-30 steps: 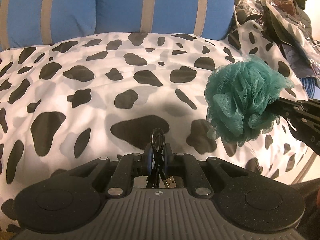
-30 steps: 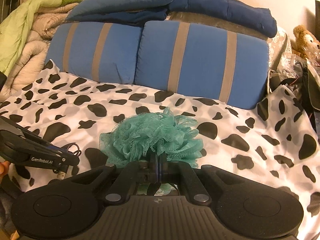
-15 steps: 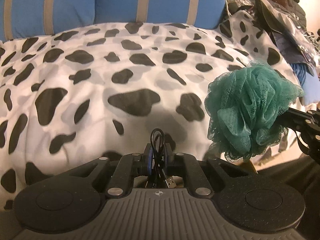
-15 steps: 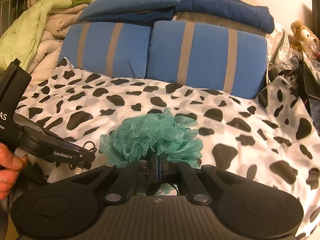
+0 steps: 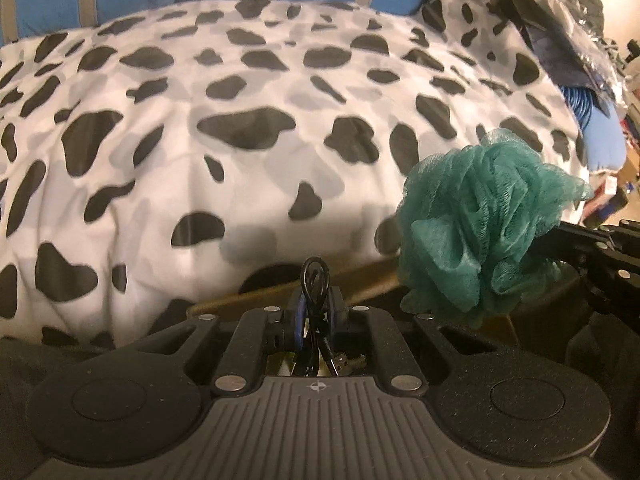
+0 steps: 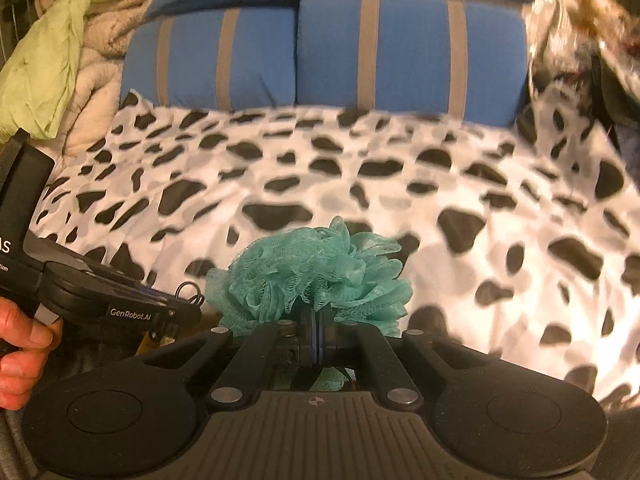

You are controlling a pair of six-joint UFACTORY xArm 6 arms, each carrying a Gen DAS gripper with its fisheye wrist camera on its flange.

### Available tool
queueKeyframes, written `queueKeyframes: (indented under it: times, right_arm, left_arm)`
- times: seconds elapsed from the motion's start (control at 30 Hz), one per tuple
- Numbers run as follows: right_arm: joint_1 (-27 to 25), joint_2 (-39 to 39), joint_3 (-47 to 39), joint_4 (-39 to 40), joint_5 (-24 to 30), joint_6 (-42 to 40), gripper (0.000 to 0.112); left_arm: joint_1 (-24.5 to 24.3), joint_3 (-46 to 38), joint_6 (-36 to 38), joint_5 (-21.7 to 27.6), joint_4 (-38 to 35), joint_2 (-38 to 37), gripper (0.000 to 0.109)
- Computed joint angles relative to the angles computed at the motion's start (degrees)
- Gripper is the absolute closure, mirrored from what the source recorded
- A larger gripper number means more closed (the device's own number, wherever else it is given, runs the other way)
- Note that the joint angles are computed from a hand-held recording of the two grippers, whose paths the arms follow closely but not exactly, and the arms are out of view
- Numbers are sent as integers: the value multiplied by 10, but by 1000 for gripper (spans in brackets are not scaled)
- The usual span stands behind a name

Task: Organize soft objects
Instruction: 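Carry the sponge and cable to the box and release both inside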

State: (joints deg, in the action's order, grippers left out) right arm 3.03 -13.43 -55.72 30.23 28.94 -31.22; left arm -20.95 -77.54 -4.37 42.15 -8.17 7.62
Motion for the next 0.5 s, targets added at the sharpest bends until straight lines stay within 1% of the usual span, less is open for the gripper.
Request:
queueKeyframes:
  times: [0.13,0.5]
  right_arm:
    - [-7,6,-14,-11,60,26,109]
    - [-11,49,-62,-49,161,66,109]
  left_arm:
    - [-1,-1,-6,27,3,-1,97]
    - [2,-38,-11,116,-2,23,97]
